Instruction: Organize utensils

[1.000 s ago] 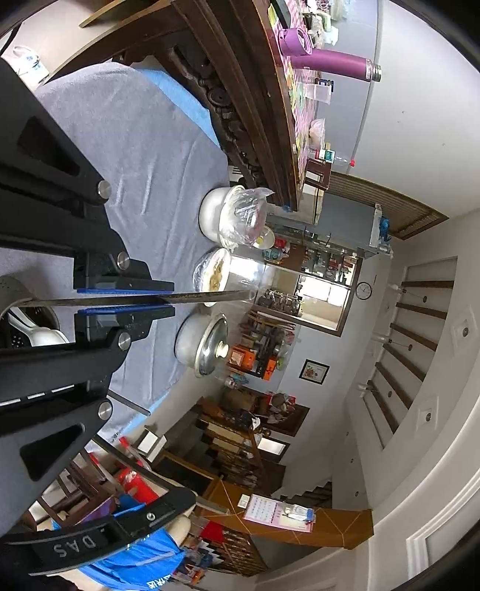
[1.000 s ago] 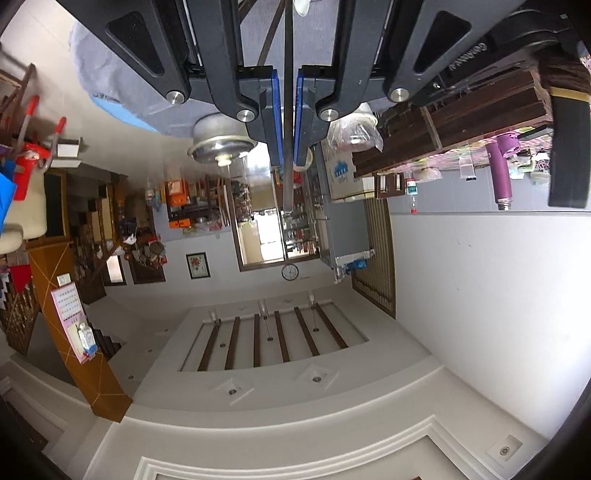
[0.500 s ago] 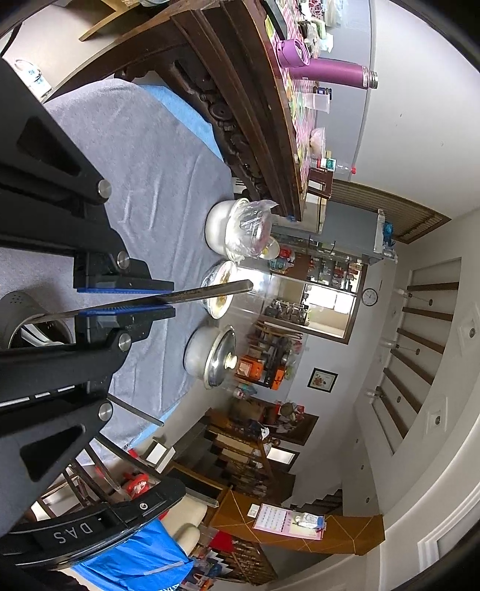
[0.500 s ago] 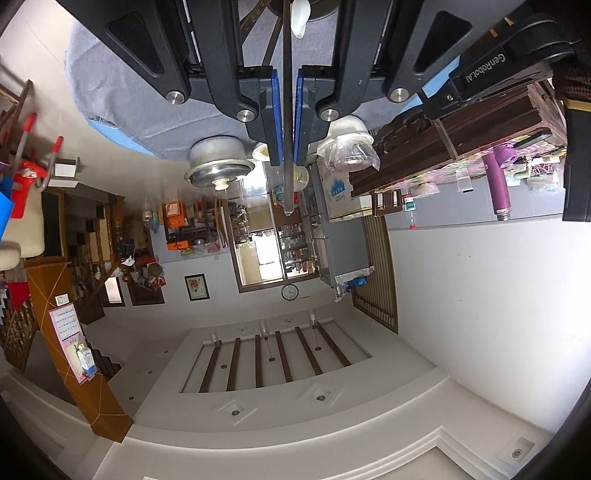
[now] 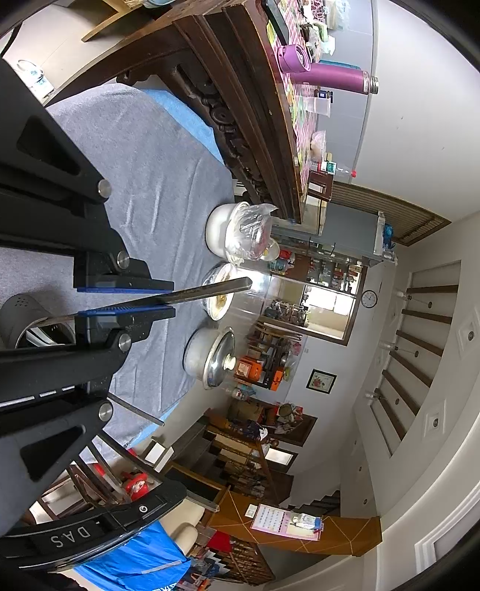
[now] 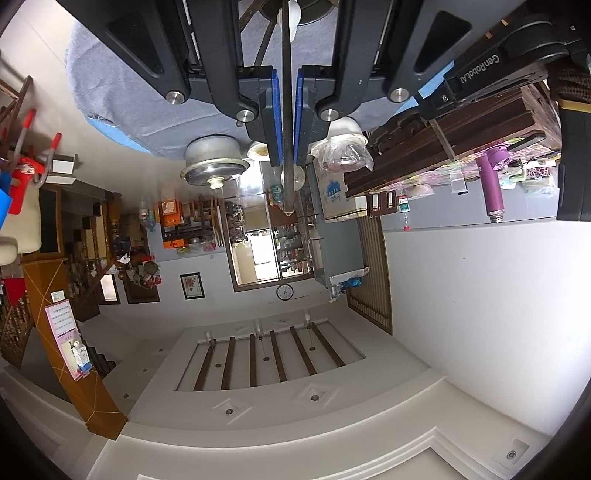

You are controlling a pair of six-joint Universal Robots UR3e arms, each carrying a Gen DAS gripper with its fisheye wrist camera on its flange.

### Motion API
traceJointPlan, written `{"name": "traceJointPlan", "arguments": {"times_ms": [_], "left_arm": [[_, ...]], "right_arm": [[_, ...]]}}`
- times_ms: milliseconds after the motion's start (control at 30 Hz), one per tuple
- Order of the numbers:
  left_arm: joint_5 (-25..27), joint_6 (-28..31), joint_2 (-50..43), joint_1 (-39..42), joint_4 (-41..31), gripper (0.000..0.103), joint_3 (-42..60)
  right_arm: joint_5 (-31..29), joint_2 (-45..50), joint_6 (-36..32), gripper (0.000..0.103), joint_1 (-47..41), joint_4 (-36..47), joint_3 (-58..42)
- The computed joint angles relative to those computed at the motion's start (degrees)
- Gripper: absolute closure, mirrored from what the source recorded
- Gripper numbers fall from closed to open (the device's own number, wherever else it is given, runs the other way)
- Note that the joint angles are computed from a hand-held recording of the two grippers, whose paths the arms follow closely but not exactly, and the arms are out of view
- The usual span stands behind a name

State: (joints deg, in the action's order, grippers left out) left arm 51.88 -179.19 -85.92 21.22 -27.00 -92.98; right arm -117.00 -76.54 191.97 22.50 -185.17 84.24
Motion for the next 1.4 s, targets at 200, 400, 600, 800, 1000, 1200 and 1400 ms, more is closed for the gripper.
{"name": "traceJointPlan", "arguments": {"times_ms": [200, 400, 600, 800, 1000, 1200, 1400], "left_arm": [[0.3, -0.07, -0.2, -0.23, 0.16, 0.096, 0.07], [0.33, 0.04, -0.18, -0.24, 0.16, 0.096, 0.02], [-0.53, 0.67, 0.81, 0.64, -1.33, 0.096, -0.14], [-0.15, 0.88, 0.77, 0.09, -2.22, 0.096, 0.32], [0.1, 0.81, 0.63, -0.22, -2.43, 0.096, 0.61], [-2.18, 3.36, -0.06, -0.28, -4.85, 0.097, 1.3], [-7.37, 13.25, -1.32, 2.64, -23.61, 0.09, 7.07]], "right_arm": [[0.5, -0.61, 0.34, 0.096, -0.29, 0.23, 0.54], [1.15, -0.99, 0.66, 0.096, -0.58, 0.32, 0.98], [1.75, -0.89, 0.96, 0.096, -0.87, 0.97, 0.81], [2.03, -0.76, 1.16, 0.096, -1.01, 1.9, 0.18], [2.58, -0.88, 1.91, 0.096, -1.43, 2.14, 0.27], [4.68, -0.98, 2.09, 0.095, -2.28, 7.02, -1.03], [16.1, -9.68, 6.35, 0.088, -8.62, 20.09, 0.36]]}}
